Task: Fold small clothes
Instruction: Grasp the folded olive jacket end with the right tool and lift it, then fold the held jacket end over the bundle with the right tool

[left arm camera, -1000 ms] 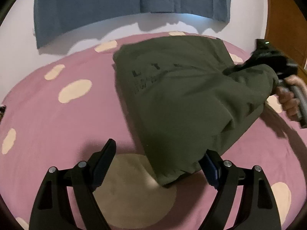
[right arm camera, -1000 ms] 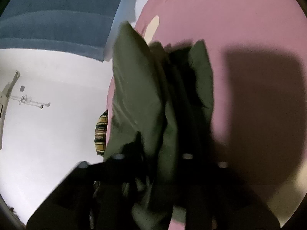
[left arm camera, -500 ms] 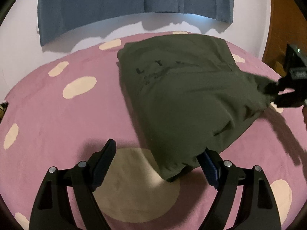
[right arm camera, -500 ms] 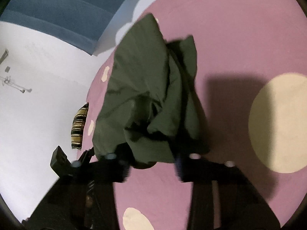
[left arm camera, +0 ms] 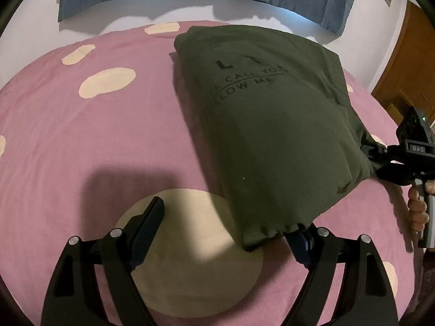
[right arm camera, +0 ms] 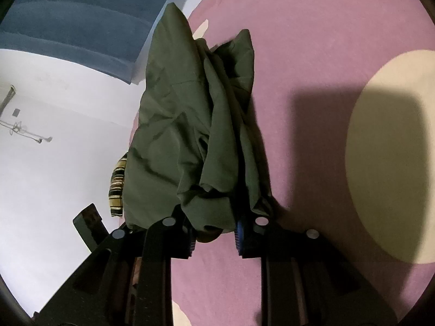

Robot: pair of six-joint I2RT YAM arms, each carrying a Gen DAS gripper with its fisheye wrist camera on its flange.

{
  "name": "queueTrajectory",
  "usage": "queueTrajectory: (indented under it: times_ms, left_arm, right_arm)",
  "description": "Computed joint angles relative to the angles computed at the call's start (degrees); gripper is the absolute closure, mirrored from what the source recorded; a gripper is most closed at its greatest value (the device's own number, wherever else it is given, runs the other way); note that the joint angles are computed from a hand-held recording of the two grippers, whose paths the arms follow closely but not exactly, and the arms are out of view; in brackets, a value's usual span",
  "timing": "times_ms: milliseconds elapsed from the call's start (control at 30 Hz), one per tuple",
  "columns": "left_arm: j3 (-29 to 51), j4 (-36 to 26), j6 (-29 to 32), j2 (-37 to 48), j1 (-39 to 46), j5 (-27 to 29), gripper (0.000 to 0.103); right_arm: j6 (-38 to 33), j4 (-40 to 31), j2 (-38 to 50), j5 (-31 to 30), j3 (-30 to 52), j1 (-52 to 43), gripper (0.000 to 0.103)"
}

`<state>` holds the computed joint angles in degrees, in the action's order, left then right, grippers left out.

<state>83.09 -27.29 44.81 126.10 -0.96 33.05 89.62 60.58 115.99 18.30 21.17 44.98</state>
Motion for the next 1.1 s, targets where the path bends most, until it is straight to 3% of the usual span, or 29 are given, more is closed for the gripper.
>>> queueTrajectory:
  times_ms: [267,433,533,600,667,733,800,933,1100]
  left_arm:
    - [-0.6,1.1,-0.3,-0.4,-0.1,-0.6,0.02]
    - [-3.6,1.4,3.3,-3.4,1.5,0.1,0.02]
    - [-0.2,-8.6,9.6,-3.8,4.2,4.2,0.02]
    - [3.7,-17.3,14.1,-3.6,6.6,8.1,0.02]
    - [6.3,-21.1,14.9,-3.7,7.5,10.4,0.02]
    - [11.4,-24.4,13.1,-2.3,6.9,12.7,0.02]
    - [14.1,-22.4,8.3,-1.4,5.0,12.9,0.02]
    - [24.0,-21.7,-0.9,4.7,-0.1,11.7,0.02]
    - [38.5,-23.1,-10.2,14.2,-5.7,7.2,0.02]
  right_arm:
    - [0.7,8.0,2.7,1.8,-4.0,1.7,0.081]
    - [1.3,13.8,4.5,2.9,-5.9,2.7,0.07]
    - [1.2,9.3,-0.4,3.2,-7.0,3.3,0.057]
    - [0.5,1.5,-7.1,4.6,-7.6,3.9,0.045]
    - [-1.1,-6.0,-14.3,5.9,-8.3,3.3,0.041]
    - [-3.7,-10.0,-19.6,5.2,-9.3,0.2,0.037]
    - [-6.7,-10.0,-21.2,2.3,-9.5,-4.3,0.035]
    - [-13.5,-7.0,-18.9,-7.6,-7.8,-16.9,0.031]
    - [-17.7,-0.5,-9.1,-19.6,-2.5,-29.7,0.031]
